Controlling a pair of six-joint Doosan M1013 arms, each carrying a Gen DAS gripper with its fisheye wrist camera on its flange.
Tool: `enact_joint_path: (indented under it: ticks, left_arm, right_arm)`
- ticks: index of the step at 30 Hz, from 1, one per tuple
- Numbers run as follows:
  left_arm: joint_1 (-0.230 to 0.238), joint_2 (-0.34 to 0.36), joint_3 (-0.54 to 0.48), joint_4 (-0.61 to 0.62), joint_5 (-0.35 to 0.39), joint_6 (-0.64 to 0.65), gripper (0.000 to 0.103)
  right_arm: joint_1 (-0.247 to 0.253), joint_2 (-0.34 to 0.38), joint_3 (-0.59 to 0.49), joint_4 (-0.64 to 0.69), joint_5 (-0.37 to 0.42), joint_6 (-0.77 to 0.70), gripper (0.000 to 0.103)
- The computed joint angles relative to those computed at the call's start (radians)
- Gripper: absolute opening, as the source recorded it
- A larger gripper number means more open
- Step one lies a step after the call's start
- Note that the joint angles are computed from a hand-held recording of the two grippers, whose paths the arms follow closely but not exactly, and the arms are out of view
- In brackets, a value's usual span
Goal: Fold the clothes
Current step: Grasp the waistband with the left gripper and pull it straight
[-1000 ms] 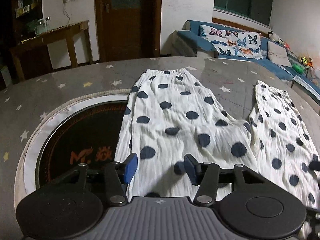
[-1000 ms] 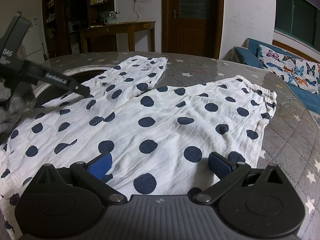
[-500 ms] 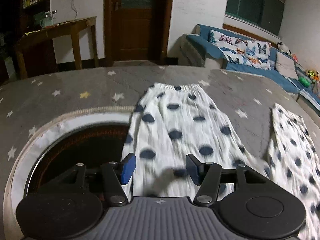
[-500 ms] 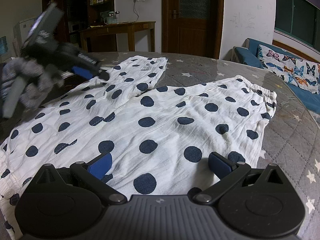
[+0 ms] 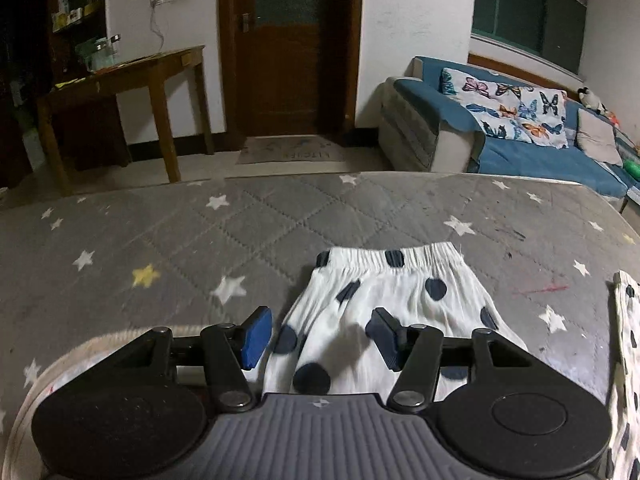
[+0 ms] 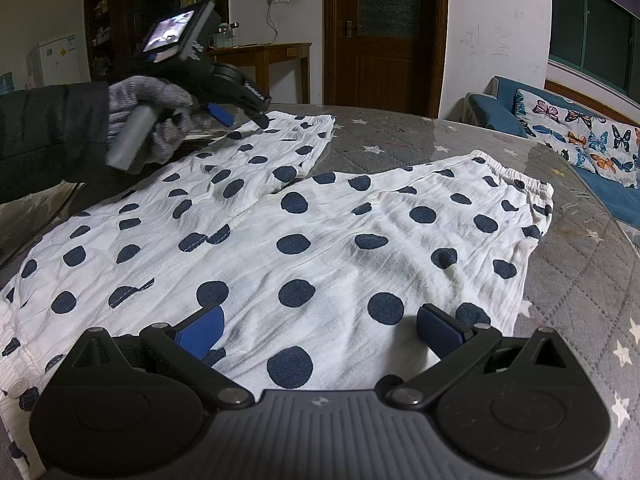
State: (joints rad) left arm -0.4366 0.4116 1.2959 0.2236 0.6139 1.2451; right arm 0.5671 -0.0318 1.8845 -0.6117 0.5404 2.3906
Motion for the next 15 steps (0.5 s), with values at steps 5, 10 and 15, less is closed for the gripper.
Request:
enact_joint_path:
  ticks: [5, 10, 15]
  left_arm:
    - [0.000, 0.013, -0.010, -0.045, -0.013, 0.057, 0.049]
    - [-0.010, 0.020, -0.012, -0.008, -0.023, 0.049, 0.022]
    - [-0.010, 0.028, -0.027, 0.037, -0.007, 0.003, 0.007]
  right_arm:
    - [0.000, 0.000, 0.000, -0.001, 0.000, 0.001, 0.103]
    - [0.000, 0.001, 0.000, -0.001, 0.000, 0.001, 0.103]
    - [0.001, 0.000, 0.000, -0.001, 0.001, 0.002, 0.103]
